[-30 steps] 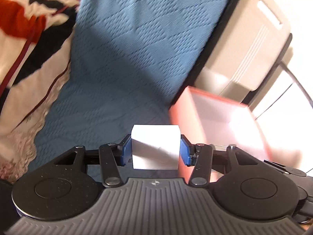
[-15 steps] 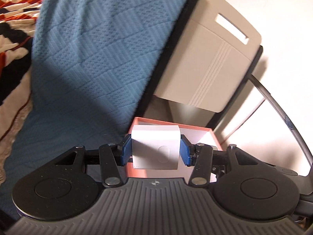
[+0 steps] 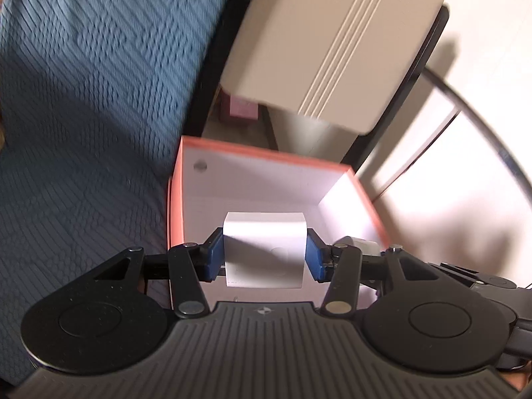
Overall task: Organize rigid objects
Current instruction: 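Open both grippers to drop the chargers into the pink box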
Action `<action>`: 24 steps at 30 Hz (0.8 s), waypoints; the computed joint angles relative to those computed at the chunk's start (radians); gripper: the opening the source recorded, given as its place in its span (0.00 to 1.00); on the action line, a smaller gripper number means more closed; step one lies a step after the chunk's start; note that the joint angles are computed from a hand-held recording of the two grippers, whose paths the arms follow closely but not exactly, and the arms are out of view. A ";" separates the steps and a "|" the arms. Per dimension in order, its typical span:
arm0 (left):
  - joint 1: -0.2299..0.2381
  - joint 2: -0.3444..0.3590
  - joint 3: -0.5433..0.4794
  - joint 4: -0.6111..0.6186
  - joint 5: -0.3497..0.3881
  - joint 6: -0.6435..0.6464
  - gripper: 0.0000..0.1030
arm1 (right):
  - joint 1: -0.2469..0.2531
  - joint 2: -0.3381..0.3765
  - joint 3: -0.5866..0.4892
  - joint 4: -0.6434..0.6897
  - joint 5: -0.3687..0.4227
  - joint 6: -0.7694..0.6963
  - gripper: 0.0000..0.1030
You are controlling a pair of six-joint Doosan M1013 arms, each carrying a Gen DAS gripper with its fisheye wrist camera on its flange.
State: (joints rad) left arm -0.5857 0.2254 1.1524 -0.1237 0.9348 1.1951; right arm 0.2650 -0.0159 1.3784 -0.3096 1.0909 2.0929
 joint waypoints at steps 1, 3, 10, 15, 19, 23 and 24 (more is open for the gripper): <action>-0.002 0.004 0.003 0.002 0.006 0.004 0.54 | -0.007 -0.002 0.009 0.007 0.004 -0.001 0.44; -0.004 0.013 0.007 0.002 0.016 0.008 0.54 | -0.021 -0.003 0.029 0.023 0.009 -0.006 0.44; -0.007 0.031 0.017 -0.006 0.046 0.025 0.54 | -0.052 0.008 0.075 0.065 0.023 -0.053 0.44; -0.009 0.038 0.022 -0.004 0.058 0.024 0.54 | -0.062 0.013 0.094 0.095 0.018 -0.060 0.43; -0.003 0.036 0.031 -0.016 0.059 0.029 0.56 | -0.061 0.009 0.102 0.105 0.008 -0.058 0.42; 0.000 0.025 0.042 -0.020 0.045 0.039 0.56 | -0.061 0.005 0.100 0.104 0.002 -0.054 0.42; 0.000 0.022 0.041 -0.020 0.042 0.041 0.56 | -0.060 0.004 0.098 0.101 0.000 -0.054 0.42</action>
